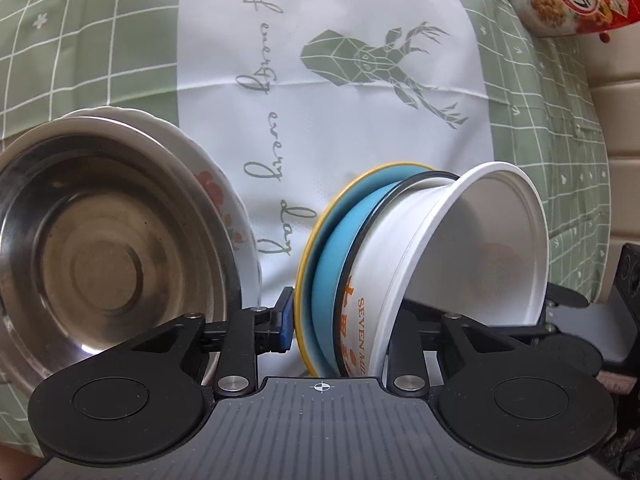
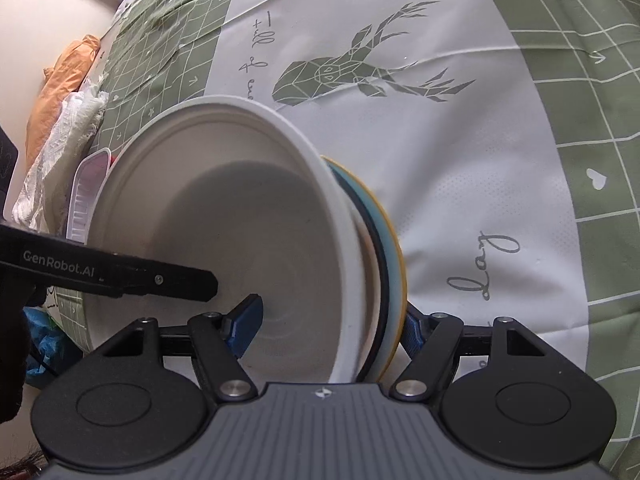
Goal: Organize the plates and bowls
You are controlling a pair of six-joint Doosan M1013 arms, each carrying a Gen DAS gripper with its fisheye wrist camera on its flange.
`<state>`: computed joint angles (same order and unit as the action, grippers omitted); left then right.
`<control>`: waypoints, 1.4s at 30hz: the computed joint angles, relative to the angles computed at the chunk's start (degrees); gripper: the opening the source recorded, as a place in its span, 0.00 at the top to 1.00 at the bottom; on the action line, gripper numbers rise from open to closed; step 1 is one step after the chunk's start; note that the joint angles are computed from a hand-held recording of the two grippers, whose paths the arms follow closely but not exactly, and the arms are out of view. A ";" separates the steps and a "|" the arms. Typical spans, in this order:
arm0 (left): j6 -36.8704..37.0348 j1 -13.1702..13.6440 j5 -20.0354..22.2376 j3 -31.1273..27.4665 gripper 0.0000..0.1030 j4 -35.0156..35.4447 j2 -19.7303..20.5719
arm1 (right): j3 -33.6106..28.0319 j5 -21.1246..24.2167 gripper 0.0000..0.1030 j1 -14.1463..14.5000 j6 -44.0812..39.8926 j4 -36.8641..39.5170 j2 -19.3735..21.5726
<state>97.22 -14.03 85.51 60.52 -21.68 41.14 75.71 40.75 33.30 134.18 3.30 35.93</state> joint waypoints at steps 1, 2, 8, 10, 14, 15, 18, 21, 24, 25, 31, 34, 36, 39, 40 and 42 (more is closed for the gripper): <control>-0.11 0.02 0.63 -0.27 0.69 -0.16 0.11 | 0.34 -0.21 0.31 0.02 0.94 -0.60 -0.29; -0.15 0.02 1.13 -0.49 0.68 -0.26 0.20 | 0.60 -0.34 0.31 0.02 1.85 -1.28 -0.53; -0.87 0.85 2.53 -1.26 0.51 -4.25 0.36 | 0.78 -0.45 0.31 0.01 4.01 -2.31 -0.88; -0.20 1.26 2.08 -1.13 0.47 -6.17 0.32 | 0.35 -0.15 0.31 0.01 4.41 -2.23 -0.56; -0.57 0.94 1.75 -1.11 0.47 -4.68 0.46 | -1.50 3.22 0.31 0.07 7.28 -4.48 0.50; -0.83 0.72 1.67 -1.10 0.46 -3.72 0.49 | -1.27 2.90 0.31 -0.02 8.14 -4.62 0.41; -0.60 0.24 0.83 -0.70 0.45 -2.16 0.34 | -0.79 2.44 0.31 -0.42 8.71 -3.88 0.29; -1.55 0.07 0.12 -0.51 0.43 -2.23 0.38 | -0.85 2.65 0.31 -0.11 10.41 -6.58 0.48; -1.41 -0.35 -0.54 -0.14 0.36 -1.73 0.32 | 0.32 0.32 0.31 0.42 17.58 -11.13 0.14; -1.40 -0.44 -0.60 -0.03 0.34 -1.89 0.34 | 0.83 -0.65 0.31 0.50 19.86 -12.32 -0.02; -1.20 -0.54 -0.38 -0.06 0.20 -3.60 0.50 | 0.00 0.44 0.31 -0.66 11.89 -3.98 0.41; -1.71 -0.19 -0.08 -0.12 0.20 -4.57 0.68 | 0.60 -0.58 0.31 -1.63 8.88 2.47 0.37; -1.83 -0.11 -0.30 0.09 0.21 -4.74 0.61 | 0.94 -1.18 0.31 -2.02 7.33 5.34 0.34; -1.97 0.03 -0.74 0.37 0.21 -5.09 0.51 | 1.24 -1.74 0.30 -2.26 4.88 8.02 0.34; -1.89 0.09 -0.80 0.44 0.21 -5.29 0.51 | 1.48 -2.15 0.30 -2.27 4.46 8.45 0.25; -1.54 0.13 -0.93 0.61 0.21 -5.43 0.44 | 1.70 -2.64 0.30 -2.22 3.96 8.70 0.18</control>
